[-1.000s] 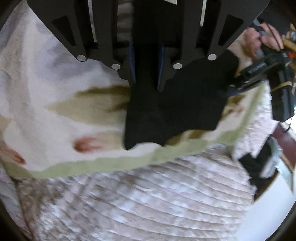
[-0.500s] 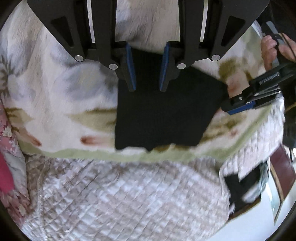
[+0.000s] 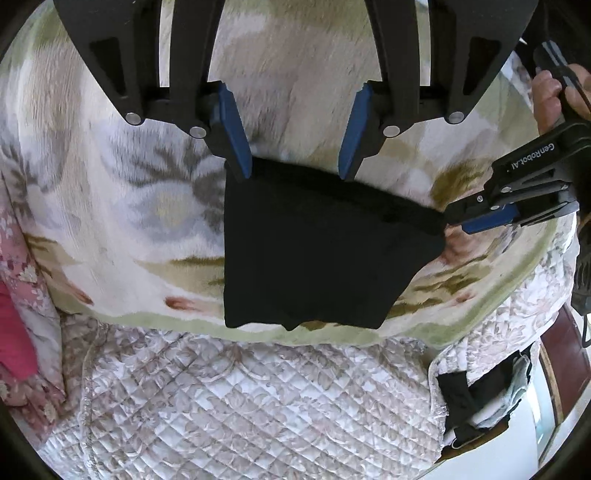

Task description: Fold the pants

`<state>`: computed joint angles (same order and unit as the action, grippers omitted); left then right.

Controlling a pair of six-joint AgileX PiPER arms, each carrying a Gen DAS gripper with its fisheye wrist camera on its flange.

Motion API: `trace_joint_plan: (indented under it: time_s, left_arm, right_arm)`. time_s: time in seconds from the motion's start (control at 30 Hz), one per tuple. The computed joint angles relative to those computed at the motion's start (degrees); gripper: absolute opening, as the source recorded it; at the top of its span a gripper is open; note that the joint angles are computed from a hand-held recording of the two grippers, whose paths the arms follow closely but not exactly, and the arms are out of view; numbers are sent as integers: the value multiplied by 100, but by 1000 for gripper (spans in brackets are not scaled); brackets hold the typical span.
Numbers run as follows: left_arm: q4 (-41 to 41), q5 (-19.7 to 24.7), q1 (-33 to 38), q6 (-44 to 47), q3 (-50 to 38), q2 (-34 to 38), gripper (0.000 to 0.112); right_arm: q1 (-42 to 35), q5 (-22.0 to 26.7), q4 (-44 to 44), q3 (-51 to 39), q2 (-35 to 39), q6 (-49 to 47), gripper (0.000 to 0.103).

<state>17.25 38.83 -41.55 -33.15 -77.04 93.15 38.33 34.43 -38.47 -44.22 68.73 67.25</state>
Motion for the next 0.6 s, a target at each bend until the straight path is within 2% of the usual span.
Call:
trace_joint_plan:
  time_s: [0.17,0.43,0.6]
  left_arm:
    - [161,14,-154,-92,81,43,39]
    - [-25,134,-50,-11,52,280,40]
    - [35,100,-107,-15,88,340,47]
  right_arm:
    - [157,53,-23,-33,176,1,50]
    - [53,-12,203,-52,437,-263,50]
    - [-96,-120,460,-33,550,-487,53]
